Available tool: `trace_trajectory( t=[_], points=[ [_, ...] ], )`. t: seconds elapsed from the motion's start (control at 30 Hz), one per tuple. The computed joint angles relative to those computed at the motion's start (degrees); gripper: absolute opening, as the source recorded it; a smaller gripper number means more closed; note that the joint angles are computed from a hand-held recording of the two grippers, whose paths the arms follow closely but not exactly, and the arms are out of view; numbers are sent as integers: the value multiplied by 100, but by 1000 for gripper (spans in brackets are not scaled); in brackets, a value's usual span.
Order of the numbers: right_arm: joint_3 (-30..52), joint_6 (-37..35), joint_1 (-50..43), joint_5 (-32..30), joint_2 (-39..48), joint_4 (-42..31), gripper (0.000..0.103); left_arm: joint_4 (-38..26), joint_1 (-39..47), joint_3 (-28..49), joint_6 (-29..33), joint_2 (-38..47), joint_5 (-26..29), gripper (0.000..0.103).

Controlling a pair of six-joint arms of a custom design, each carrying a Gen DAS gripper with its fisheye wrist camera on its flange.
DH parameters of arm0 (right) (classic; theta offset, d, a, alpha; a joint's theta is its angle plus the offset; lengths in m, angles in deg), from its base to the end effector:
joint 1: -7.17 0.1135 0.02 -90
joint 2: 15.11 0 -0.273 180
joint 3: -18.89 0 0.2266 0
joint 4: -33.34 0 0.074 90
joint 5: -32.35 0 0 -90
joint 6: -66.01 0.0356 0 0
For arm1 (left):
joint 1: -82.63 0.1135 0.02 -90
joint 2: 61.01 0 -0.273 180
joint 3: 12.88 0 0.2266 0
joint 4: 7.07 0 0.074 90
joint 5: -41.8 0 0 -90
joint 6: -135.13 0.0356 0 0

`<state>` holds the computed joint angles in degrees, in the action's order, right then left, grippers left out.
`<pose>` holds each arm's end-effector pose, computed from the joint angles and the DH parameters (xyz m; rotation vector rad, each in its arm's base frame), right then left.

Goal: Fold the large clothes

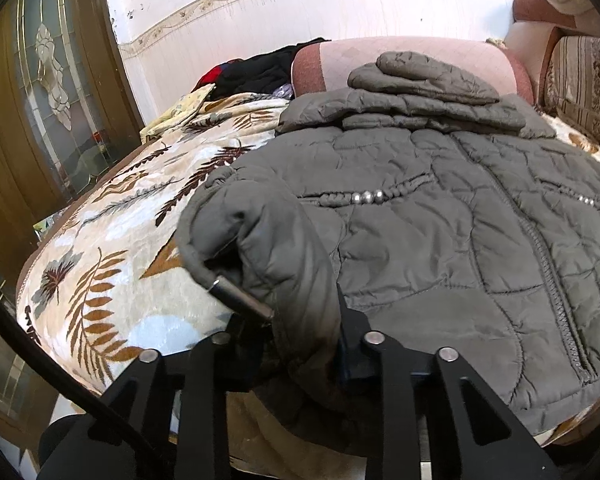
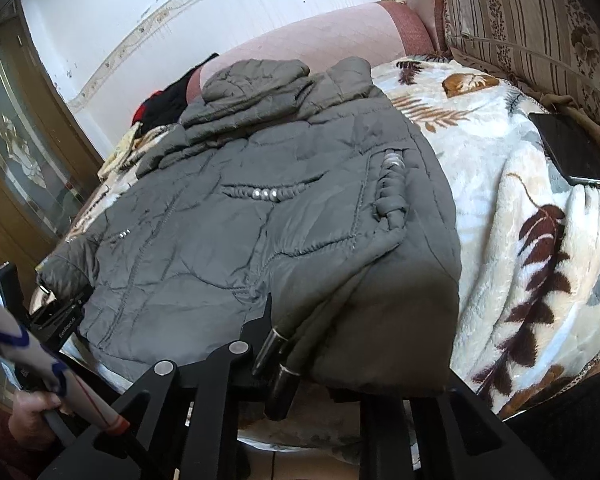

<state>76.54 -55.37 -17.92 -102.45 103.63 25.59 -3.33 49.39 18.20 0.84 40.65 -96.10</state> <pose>0.2793 -0.1031 0.0619 -0.3136 2.3672 0.6542 0.1726 -0.0815 0.0772 -0.4248 2.2428 0.4957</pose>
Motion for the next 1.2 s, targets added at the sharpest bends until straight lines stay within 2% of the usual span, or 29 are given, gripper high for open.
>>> trace_trajectory(
  t=[0.23, 0.37, 0.47, 0.63, 0.73, 0.87, 1.0, 1.03, 1.1, 1.13, 1.2],
  points=[
    [-32, -289, -302, -512, -575, -425, 15, -690, -322, 16, -17, -963, -236, 18],
    [241, -345, -404, -793, -882, -962, 14, -1137, -197, 154, 293, -1697, -160, 18],
    [462, -344, -427, -965, -1092, -1287, 14, -1358, -3, 332, 703, -2189, -91, 18],
    [892, 60, -295, -1215, -1415, -1516, 14, -1454, 450, 850, 1677, -2691, 49, 18],
    [1262, 596, -100, -1290, -1533, -1408, 14, -1387, 811, 1253, 2312, -2806, 252, 18],
    [1871, 1342, 249, -1203, -1588, -1274, 13, -1535, 1432, 2176, 2930, -2648, 802, 18],
    [3122, 2296, 760, -890, -1186, -1244, 13, -1771, 2057, 3501, 3409, -2027, 1406, 19],
    [3612, 2542, 921, -773, -965, -1324, 13, -1910, 2261, 4058, 3521, -1699, 1632, 20],
    [4636, 2929, 1198, -477, -466, -1596, 13, -2094, 2520, 4886, 3637, -1169, 1893, 21],
    [5356, 2980, 1311, -375, -130, -2039, 13, -2256, 2672, 5462, 3685, -781, 2054, 23],
    [6796, 3492, 1624, 15, 686, -2341, 13, -2705, 2953, 6702, 3736, 46, 2329, 28]
  ],
)
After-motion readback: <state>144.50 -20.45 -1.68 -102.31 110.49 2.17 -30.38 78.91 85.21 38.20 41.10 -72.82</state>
